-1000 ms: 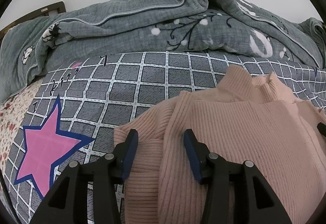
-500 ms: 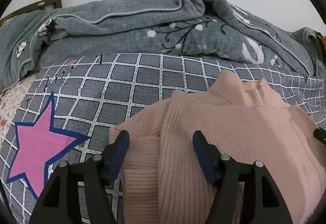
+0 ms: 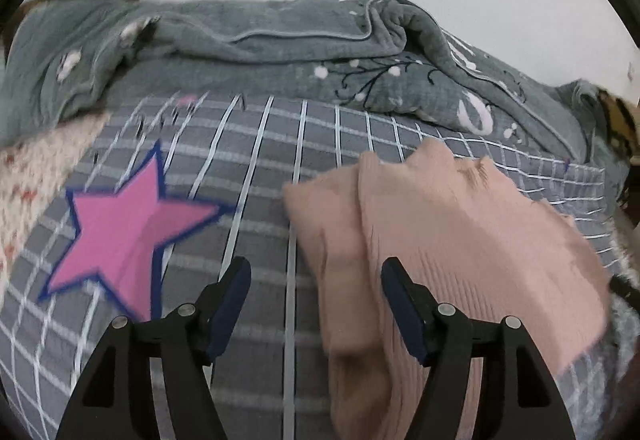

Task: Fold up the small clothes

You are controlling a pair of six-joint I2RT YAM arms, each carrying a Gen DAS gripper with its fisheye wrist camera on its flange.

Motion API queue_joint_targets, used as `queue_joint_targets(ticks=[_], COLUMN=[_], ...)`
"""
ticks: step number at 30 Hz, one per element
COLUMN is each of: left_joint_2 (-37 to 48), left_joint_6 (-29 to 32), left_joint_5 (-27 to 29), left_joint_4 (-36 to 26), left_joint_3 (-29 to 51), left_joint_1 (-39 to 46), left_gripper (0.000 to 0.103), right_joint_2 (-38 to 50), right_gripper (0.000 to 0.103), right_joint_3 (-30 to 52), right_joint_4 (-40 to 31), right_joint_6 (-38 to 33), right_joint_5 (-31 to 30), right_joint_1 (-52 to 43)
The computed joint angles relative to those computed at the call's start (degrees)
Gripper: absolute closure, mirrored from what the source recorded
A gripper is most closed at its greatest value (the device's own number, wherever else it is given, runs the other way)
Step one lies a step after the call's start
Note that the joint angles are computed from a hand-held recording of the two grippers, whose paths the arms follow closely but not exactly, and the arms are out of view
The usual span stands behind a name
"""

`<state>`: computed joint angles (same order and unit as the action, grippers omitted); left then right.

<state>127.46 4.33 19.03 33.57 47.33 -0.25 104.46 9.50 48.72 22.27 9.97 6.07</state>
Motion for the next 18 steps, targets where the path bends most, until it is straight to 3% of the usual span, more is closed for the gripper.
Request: queue_joint_targets(ticks=[8, 13, 15, 18], left_joint_2=[-1.7, 0.2, 1.2, 2.2], left_joint_6=[4.5, 4.4, 3.9, 3.0], left_joint_5=[13.0, 13.0, 14.8, 13.2], left_joint_4=[-1.8, 0.3, -1.8, -1.8], left_joint_3=[-7.1, -8.1, -6.3, -5.0], left_joint_1=[6.9, 5.3, 5.0, 3.3], left_gripper=[0.037, 0.038, 0.039, 0.042], right_joint_2=[9.3, 15.9, 18.7, 20.1], right_gripper=[0.053, 0.053, 0.053, 0.053], right_joint_3=[-6.8, -7.1, -7.5, -6.6], right_joint_4=[15.7, 21.3, 25.0, 25.4], right_joint_6=[7.5, 10.1, 10.1, 9.7], right_joint_5=[-1.1, 0.4, -0.2, -0.3], right_joint_1=[4.9, 5.9, 5.6, 5.3])
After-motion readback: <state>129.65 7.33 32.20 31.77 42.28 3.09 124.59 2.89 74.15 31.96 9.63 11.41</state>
